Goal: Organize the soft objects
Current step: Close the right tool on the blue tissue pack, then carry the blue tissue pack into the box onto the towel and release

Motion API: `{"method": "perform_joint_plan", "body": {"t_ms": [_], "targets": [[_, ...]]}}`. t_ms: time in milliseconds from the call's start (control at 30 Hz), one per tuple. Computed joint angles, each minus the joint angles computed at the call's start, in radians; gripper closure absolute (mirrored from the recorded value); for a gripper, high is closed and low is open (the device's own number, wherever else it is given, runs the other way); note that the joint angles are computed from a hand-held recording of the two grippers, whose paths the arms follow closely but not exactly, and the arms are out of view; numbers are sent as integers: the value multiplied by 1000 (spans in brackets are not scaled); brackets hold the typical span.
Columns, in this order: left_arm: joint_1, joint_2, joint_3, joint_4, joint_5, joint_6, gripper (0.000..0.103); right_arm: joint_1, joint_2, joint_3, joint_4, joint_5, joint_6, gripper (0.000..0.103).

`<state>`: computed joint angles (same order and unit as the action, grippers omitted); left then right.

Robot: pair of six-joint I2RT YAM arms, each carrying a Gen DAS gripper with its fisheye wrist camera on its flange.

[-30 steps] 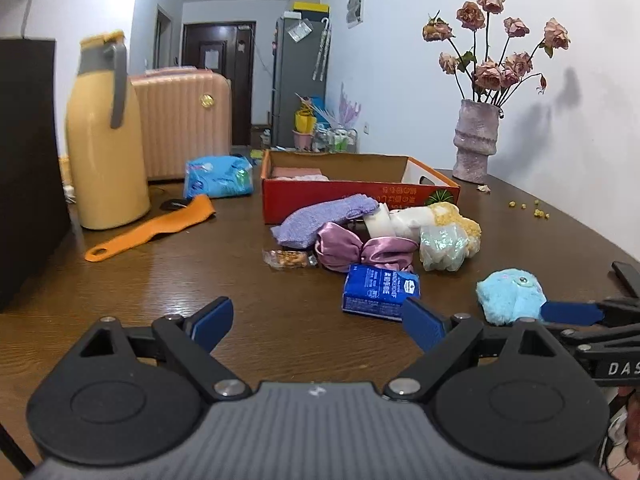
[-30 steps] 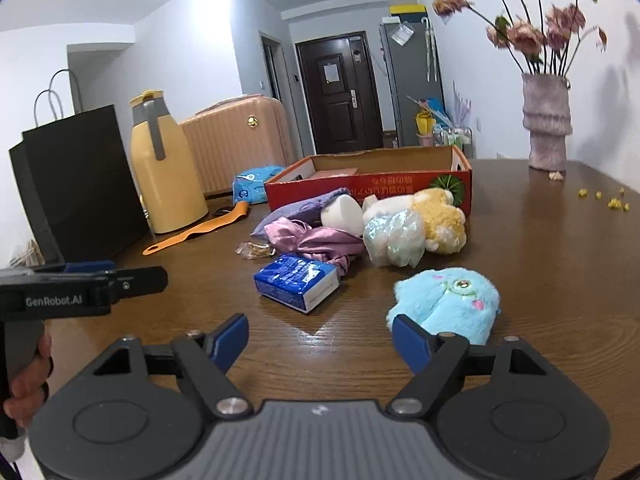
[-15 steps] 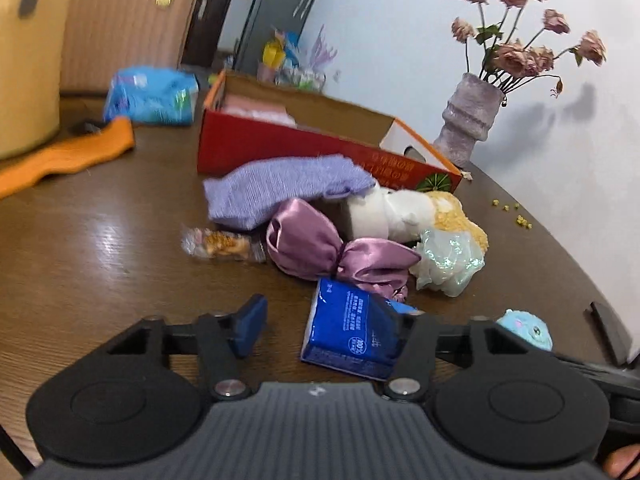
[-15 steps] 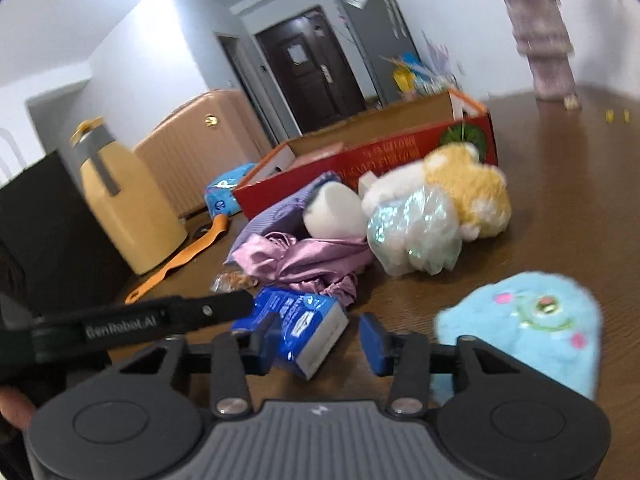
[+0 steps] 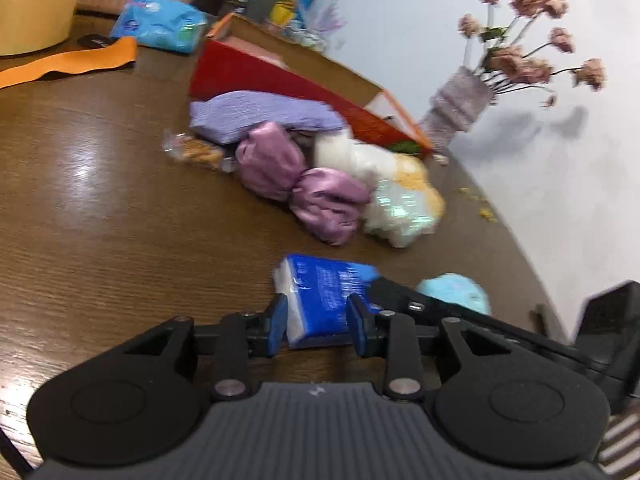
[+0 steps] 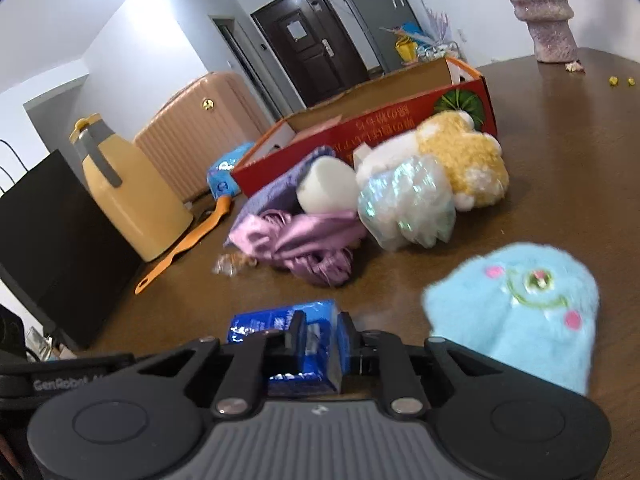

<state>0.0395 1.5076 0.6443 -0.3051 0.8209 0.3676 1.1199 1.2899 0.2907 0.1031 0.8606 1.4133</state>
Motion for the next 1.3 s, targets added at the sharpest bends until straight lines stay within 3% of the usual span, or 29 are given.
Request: {"method": "perform_joint_plan", "body": {"t_ms": [133, 233, 333, 467, 533, 600, 667, 767, 867, 967, 1067, 1200, 1300], "targets": [[11, 56, 11, 30, 38, -39, 70, 30, 47, -2, 17, 47, 43, 82], [15, 65, 16, 23, 45, -47, 75, 32, 43, -11, 33, 45, 38, 81], [22, 34, -4, 17, 40, -40, 77, 49, 26, -23, 54, 44, 30, 90], [35, -10, -32, 7, 46, -24, 78, 94, 20, 15, -54, 72, 98, 90], [43, -20, -17, -17, 79, -11, 78, 122, -1, 55, -163, 111, 137, 90], [32, -46, 7, -8, 107, -32, 78, 128, -34, 110, -266, 166, 101, 90], [-3, -55, 72, 12, 115, -85, 78, 65, -116, 134, -260, 177, -68, 90], [-84, -2, 245, 66, 83, -184, 78, -176, -257, 130, -78, 23, -449, 90], [-161, 187, 523, 29, 31, -242, 78, -495, -228, 212, 15, -270, -643, 90], [-226, 410, 842, -94, -63, -275, 78, -773, -35, 363, 42, -572, -662, 90], [-270, 590, 1087, -195, -170, -263, 78, -917, 180, 513, 44, -745, -636, 90], [-293, 767, 1308, -279, -277, -228, 75, -979, 402, 677, 24, -839, -635, 90], [-302, 809, 1346, -299, -341, -162, 65, -990, 503, 761, 0, -885, -635, 90]]}}
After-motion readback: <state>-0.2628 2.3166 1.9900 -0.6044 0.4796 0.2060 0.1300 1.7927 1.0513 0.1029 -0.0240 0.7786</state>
